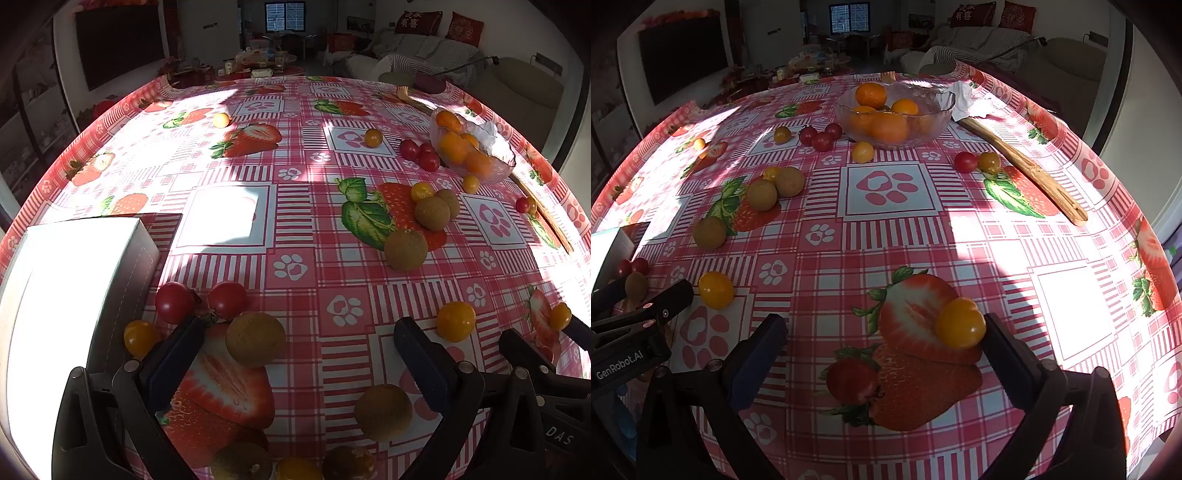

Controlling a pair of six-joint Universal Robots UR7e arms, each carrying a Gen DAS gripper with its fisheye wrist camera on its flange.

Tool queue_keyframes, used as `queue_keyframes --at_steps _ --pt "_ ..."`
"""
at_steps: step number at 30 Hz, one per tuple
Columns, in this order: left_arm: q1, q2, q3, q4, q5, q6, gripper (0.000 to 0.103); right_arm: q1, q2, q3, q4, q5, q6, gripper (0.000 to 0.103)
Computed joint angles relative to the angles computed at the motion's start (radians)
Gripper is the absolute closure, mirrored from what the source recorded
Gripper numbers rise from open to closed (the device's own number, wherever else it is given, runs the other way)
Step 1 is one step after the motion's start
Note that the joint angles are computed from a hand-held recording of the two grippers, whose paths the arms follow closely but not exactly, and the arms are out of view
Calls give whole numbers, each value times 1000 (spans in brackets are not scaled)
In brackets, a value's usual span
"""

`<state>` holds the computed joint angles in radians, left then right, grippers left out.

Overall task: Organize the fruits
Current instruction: 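Move both grippers down toward the loose fruits on the tablecloth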

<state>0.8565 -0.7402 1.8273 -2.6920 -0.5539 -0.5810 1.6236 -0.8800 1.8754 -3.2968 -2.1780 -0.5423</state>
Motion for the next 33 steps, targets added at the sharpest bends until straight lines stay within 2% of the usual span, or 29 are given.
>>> queue_keyframes --at_steps 5,9,13,16,20,22,25,29,33 --pt "0 -2 -2 8 -3 2 0 1 2 -2 1 -2 1 0" --pt "-5 -31 -3 87 -25 -43 0 2 3 -3 2 -2 -2 0" --pt "-53 -72 57 15 22 21 0 7 -15 -5 59 -25 16 0" --pt "-85 -113 88 54 33 36 0 8 -65 25 93 5 44 0" --pt "-135 -169 155 127 21 -18 0 18 -133 84 101 36 36 0" --pt "-160 -192 187 165 6 -65 0 10 -182 119 154 82 76 0" --pt "-182 -215 219 222 -43 -148 0 -1 -245 163 247 113 153 0" --pt "-196 -220 233 275 -71 -210 0 2 -273 208 233 81 184 0" --pt "-199 -227 240 309 -81 -242 0 3 -301 231 246 87 202 0"
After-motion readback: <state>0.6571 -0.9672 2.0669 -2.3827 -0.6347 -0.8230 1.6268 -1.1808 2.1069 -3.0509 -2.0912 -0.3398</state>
